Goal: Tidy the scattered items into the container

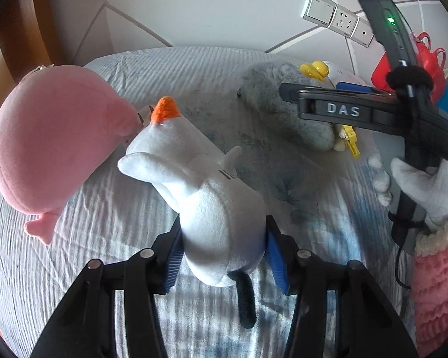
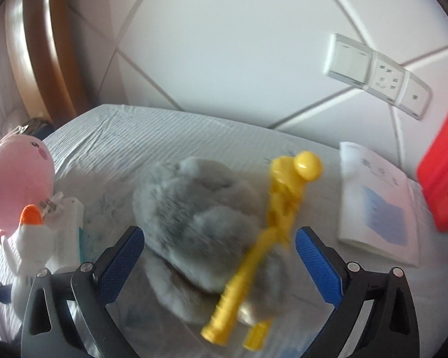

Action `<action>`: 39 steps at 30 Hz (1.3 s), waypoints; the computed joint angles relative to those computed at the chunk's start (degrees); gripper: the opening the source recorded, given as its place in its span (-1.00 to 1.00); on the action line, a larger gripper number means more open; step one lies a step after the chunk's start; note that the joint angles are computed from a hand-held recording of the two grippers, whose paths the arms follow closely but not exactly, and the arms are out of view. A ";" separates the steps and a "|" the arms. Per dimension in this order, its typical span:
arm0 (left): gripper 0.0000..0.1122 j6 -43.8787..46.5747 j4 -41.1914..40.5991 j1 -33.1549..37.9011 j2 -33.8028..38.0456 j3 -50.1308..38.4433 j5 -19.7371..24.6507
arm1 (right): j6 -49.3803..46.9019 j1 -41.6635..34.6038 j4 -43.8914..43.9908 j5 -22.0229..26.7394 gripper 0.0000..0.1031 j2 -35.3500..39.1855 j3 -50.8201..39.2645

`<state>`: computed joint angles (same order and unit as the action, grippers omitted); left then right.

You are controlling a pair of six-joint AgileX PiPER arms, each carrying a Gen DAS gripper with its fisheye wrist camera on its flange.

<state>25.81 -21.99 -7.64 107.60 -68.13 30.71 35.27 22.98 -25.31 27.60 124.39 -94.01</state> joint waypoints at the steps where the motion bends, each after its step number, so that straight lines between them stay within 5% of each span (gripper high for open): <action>1: -0.13 0.66 -0.55 0.14 0.01 0.12 -0.09 | -2.03 0.23 1.28 0.47 0.99 1.64 -2.38; 3: -0.13 1.47 -1.52 0.41 0.23 -0.03 0.05 | -6.69 0.56 3.89 1.50 0.99 5.01 -7.20; 6: -0.12 1.85 -2.20 0.64 0.37 -0.18 0.21 | -13.16 0.07 9.44 9.66 0.99 12.66 -18.98; 9: -0.11 1.45 -1.94 0.64 1.10 -1.08 1.02 | -12.83 0.14 8.77 14.55 0.80 16.55 -24.38; 10: -0.11 1.25 -1.36 0.43 1.25 -1.29 1.10 | -11.42 -0.03 8.50 13.82 0.56 15.54 -22.64; 13: -0.11 -1.28 1.91 -0.59 0.39 -0.93 1.08 | -8.82 -0.25 7.80 11.98 0.22 11.00 -15.36; 21: -0.11 0.26 1.50 -0.19 -10.86 6.35 7.71 | -8.12 1.98 15.08 5.89 -0.06 -9.15 13.85; 29: -0.11 0.94 3.79 2.23 -25.75 21.75 14.37 | 1.95 11.98 20.86 7.98 -0.09 -26.85 36.39; 35: -0.06 1.88 3.47 6.17 -33.68 27.02 17.07 | 17.96 17.73 12.89 8.04 -0.06 -37.21 45.08; 38: 0.03 1.02 3.26 6.68 -35.43 28.48 16.42 | 25.43 20.91 6.76 9.49 0.18 -41.46 46.59; 39: 0.05 0.63 3.12 6.51 -35.47 28.70 15.89 | 27.01 21.93 5.39 10.50 0.47 -42.95 46.72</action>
<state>26.44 -18.87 -1.13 72.13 -39.43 46.59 62.29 44.92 -19.92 38.10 81.44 -47.30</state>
